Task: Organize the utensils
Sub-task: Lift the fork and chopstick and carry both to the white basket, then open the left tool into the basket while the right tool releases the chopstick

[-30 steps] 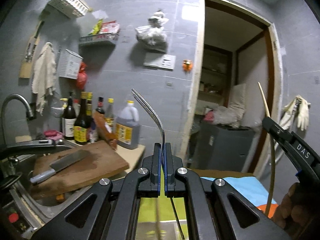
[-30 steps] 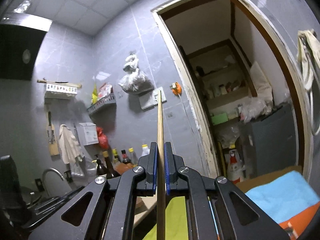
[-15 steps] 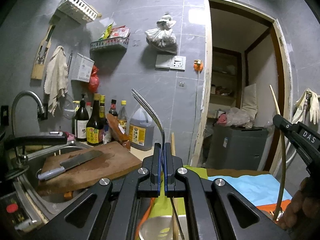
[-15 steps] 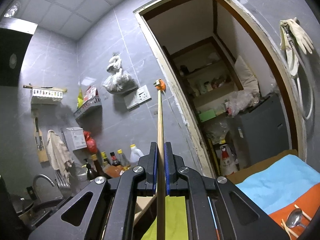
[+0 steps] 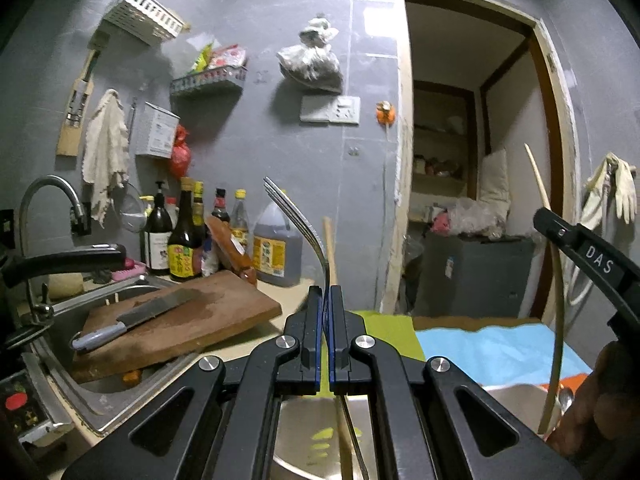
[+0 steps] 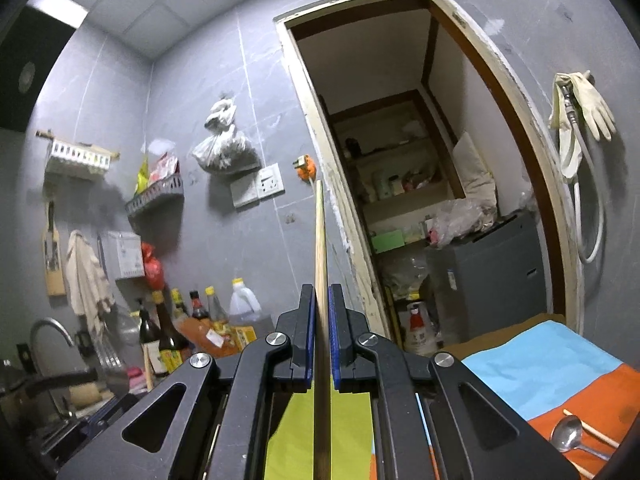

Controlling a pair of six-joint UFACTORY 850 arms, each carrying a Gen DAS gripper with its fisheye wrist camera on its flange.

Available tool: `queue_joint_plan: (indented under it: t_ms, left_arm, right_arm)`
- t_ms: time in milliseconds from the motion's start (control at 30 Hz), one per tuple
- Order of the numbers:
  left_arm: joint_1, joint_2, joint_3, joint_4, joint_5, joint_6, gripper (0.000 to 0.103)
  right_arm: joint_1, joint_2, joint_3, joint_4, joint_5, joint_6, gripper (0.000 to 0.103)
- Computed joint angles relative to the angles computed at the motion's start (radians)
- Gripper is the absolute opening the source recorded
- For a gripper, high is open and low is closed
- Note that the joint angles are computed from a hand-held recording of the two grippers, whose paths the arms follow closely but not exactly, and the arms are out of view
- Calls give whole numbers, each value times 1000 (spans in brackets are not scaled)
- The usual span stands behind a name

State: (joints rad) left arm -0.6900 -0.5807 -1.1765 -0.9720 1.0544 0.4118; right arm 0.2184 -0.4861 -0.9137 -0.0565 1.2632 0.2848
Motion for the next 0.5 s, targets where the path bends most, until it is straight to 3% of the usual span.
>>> queue_joint_plan:
  t_ms: [200,500]
  left_arm:
    - [0,0,1,27,-65,16,1]
    - [27,50,49,168,-221,-136,4]
  right_arm:
    - [-18,-13,9,-74,-37,-42,6]
    - [-46,17,48,-203,-91,-49,7]
